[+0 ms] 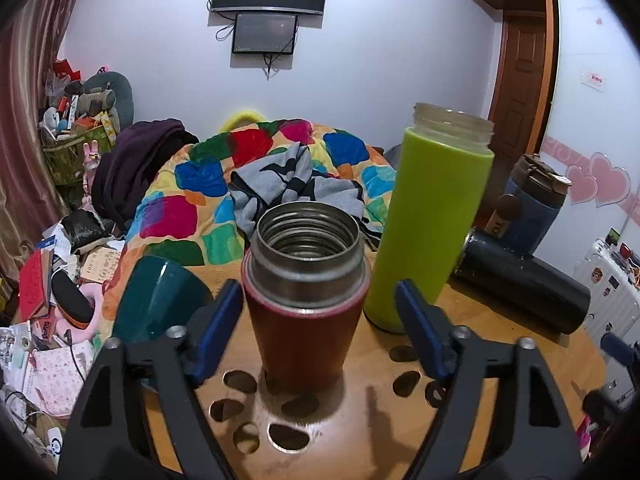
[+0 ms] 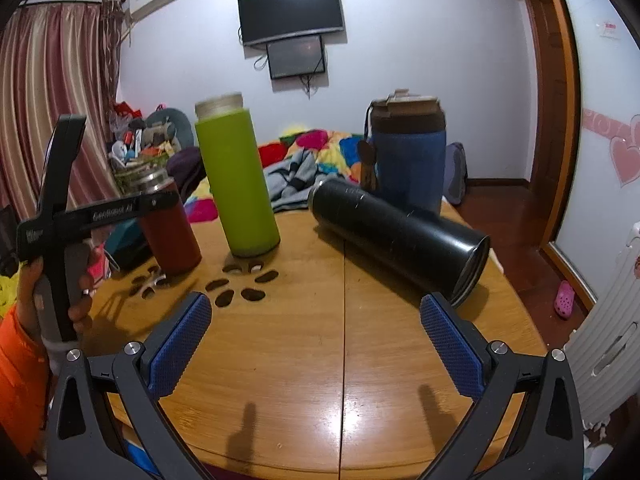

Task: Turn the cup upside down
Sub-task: 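Move the left gripper to the red thermos cup and grasp its body, then lift the red cup with the left gripper and tip it onto its side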

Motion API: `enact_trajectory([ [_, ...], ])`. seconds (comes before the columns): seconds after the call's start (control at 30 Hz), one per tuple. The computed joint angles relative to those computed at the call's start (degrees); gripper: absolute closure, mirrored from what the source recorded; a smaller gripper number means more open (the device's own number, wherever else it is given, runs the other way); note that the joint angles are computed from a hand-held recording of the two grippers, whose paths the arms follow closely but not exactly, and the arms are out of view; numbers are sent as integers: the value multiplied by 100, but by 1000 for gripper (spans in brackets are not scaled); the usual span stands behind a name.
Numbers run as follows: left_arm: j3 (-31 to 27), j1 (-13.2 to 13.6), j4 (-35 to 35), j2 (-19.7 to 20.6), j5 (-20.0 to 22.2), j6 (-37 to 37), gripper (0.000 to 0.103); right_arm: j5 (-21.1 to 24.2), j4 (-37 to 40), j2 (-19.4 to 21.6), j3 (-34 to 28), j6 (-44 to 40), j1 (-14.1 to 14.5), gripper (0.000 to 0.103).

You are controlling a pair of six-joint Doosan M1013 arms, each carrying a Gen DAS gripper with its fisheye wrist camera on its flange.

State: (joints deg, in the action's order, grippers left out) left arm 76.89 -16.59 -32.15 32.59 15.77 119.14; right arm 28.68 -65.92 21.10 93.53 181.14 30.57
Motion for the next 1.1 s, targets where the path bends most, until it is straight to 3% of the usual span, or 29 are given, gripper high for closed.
enact_trajectory([
  [0.07, 39, -4, 26, 3, -149, 29, 41, -11, 119, 52, -41, -223, 4, 0],
  [0.2, 49, 104, -1174, -13, 162, 1145, 41, -62, 53, 109, -73, -366, 42, 0],
  [0.4, 397, 119, -2150, -246, 404, 2439, 42, -350, -148, 107, -47, -551, 100, 0],
  [0.57, 681, 196, -2905, -469, 1211, 3294, 42, -770, 386, 181, -149, -1345, 103, 0],
  [0.77, 767, 325, -3169, -584, 2336, 3403, 41, -1184, 1501, 359, -362, -2758, 115, 0],
  [0.87, 721, 389, -3251, -560, 2820, 3327, 41, -1382, 1872, 432, -439, -3250, 106, 7],
  [0.93, 722, 403, -3304, -557, 2936, 3328, 41, -1480, 2189, 481, -491, -3623, 93, 19],
  [1.03, 700, 416, -3375, -533, 2965, 3363, 41, -1601, 3382, 548, -583, -4832, 29, 37],
  [1.1, 714, 425, -3447, -531, 2884, 3423, 41, -1648, 3404, 587, -612, -4881, 33, 42],
])
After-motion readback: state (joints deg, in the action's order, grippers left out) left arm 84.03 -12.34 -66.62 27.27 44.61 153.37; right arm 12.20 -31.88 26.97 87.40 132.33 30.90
